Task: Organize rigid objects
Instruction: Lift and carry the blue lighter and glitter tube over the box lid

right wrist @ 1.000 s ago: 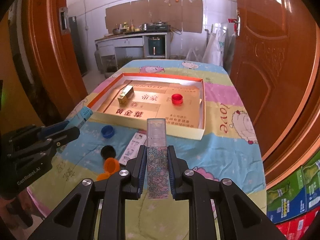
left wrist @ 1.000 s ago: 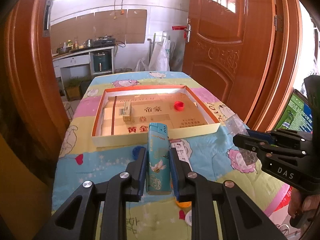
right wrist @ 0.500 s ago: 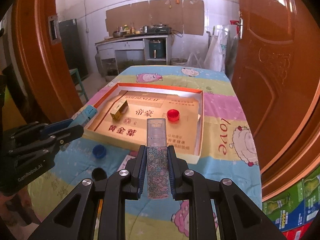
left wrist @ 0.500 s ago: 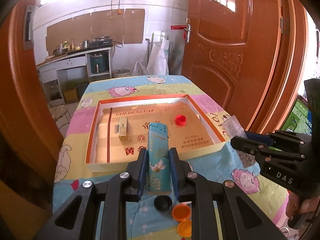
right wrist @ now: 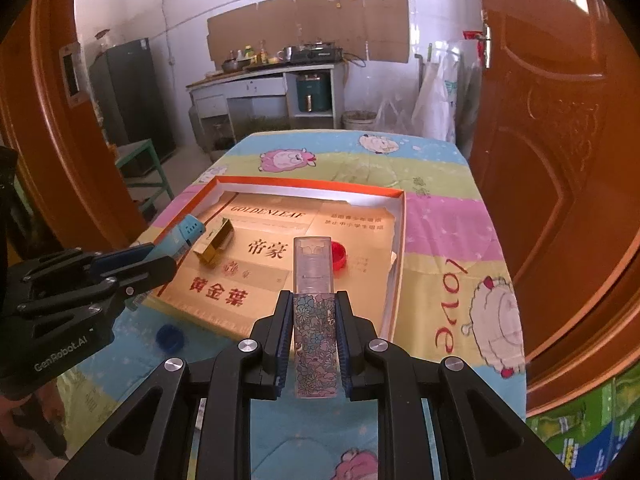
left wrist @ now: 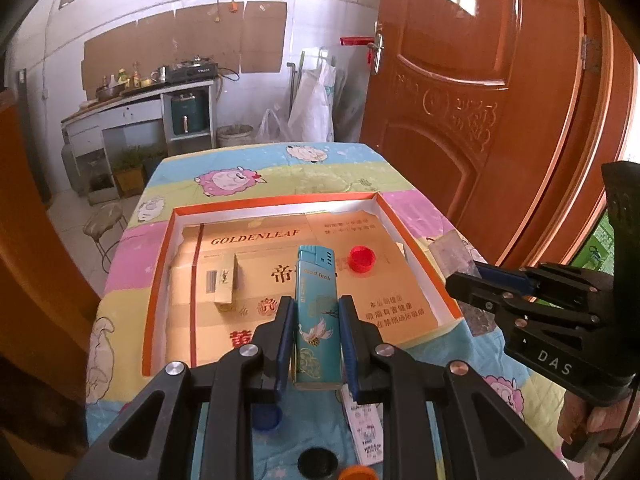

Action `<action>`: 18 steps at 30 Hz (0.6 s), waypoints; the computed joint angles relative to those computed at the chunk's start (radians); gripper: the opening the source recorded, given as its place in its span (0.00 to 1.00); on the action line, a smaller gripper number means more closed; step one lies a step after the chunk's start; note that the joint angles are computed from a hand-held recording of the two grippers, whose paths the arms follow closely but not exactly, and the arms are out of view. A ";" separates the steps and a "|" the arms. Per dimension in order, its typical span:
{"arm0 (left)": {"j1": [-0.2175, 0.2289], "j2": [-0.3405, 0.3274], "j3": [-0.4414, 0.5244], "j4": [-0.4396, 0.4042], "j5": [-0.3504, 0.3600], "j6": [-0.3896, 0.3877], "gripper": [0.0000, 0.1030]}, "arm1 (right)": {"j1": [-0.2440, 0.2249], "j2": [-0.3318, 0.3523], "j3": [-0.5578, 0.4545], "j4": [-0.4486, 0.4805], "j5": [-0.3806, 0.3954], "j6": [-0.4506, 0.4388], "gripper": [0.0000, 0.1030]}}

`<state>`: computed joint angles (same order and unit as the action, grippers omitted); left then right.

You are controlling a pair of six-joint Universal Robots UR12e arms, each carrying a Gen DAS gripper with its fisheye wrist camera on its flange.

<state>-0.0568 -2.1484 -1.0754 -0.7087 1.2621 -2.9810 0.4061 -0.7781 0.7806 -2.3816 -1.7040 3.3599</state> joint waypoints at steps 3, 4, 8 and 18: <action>-0.004 -0.019 0.033 -0.027 0.007 0.012 0.22 | -0.005 0.024 -0.042 0.028 -0.018 -0.028 0.20; -0.005 -0.025 0.044 -0.034 0.009 0.016 0.22 | -0.008 0.031 -0.056 0.038 -0.016 -0.033 0.20; -0.007 -0.052 0.087 -0.067 0.009 0.010 0.22 | -0.021 0.059 -0.106 0.072 0.008 -0.047 0.20; -0.014 -0.105 0.172 -0.099 0.040 0.002 0.22 | -0.047 0.126 -0.228 0.146 0.104 -0.047 0.20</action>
